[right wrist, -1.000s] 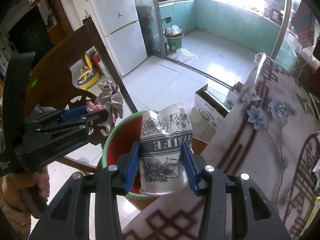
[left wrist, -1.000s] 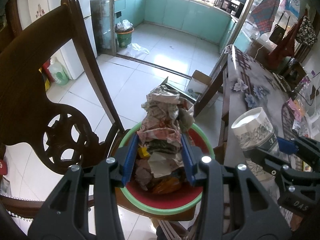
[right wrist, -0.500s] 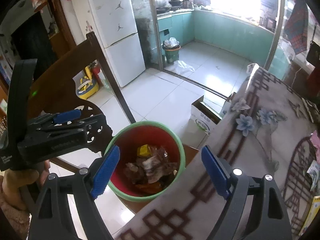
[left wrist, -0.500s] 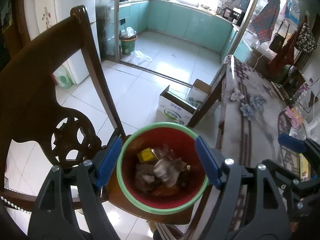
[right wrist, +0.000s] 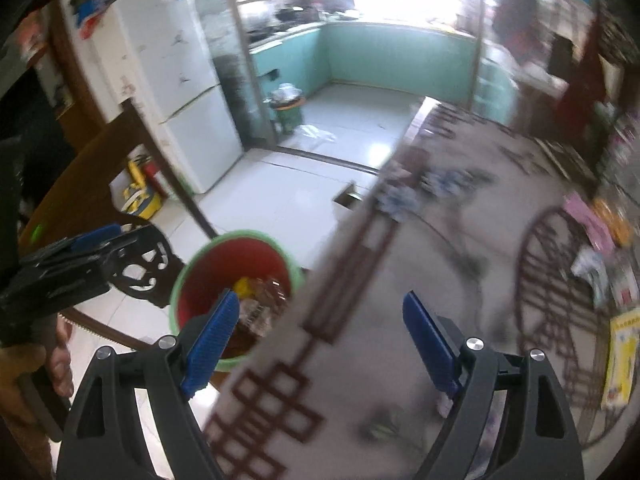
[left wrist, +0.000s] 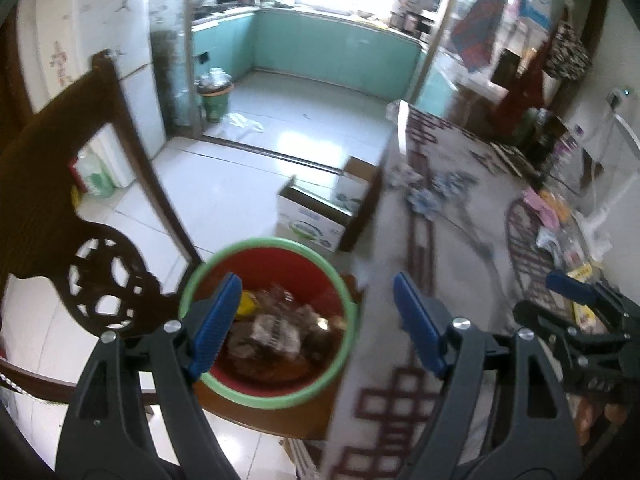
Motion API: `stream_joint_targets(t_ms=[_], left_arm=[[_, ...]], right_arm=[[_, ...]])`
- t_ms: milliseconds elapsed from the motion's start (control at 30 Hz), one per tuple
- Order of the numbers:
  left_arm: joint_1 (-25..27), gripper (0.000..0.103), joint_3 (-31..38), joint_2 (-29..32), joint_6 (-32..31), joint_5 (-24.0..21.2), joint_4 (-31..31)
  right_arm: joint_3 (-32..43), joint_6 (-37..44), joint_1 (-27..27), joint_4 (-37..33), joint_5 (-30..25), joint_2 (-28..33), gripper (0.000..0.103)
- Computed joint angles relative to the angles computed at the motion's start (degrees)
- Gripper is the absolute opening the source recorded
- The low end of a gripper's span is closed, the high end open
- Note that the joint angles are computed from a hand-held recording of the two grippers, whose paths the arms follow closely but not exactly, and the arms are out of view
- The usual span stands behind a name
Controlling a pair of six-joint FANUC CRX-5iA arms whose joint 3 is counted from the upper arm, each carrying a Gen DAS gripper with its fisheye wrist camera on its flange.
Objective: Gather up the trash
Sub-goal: 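Move both tools back over the trash on the table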
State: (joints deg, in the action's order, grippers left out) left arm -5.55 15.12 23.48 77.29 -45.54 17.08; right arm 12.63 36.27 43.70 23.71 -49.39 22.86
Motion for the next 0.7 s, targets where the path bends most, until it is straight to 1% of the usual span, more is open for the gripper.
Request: stream_joint_targets(t_ms=[133,233,333,400,500,567,633,700], left_arm=[[-3.5,0.076,1.0,1.0,-1.4,-1.1,0.8],[-6.5,0.076,2.2,1.7,-1.0,-1.0,0.6],[-9.6,0.076,3.3,1.9,0.9,-0.8,-0.9],[-12.2,0.076,5.1,2.7,3.6,-2.0,-2.8],[-15.6,0.076,7.5,3.9,7.1,-3.4,-5.6],[-17.6,0.076,9.2,4.9,9.7,-4.6,-7.0],[-19.9,0.076,11.6,6.4,12.1,-5.9,-8.2],[-21.9,0.076,13.7,7.7,13.7,-7.0,-9.2]], right_arm=[[-9.1,-7.5,-1.0,3.8,0.1,-6.2,0.081],[-16.5,-12.6,-2.6,7.4,-0.5,-11.5,0.081],[-24.0,-17.0,-5.8,9.7,-1.9,-17.2,0.081],[-27.9,-18.7,-8.6,9.3,-3.0,-20.6,0.081],[-33.2,-19.4,-13.6,7.8,-4.2,-25.7,0.081],[-35.4,-18.7,-16.2,6.9,-4.6,-28.0,0.081],[-37.0,-16.1,-19.6,5.0,-4.3,-29.6,0.081],[-37.0,-11.8,-22.9,1.6,-3.5,-29.6,0.081]])
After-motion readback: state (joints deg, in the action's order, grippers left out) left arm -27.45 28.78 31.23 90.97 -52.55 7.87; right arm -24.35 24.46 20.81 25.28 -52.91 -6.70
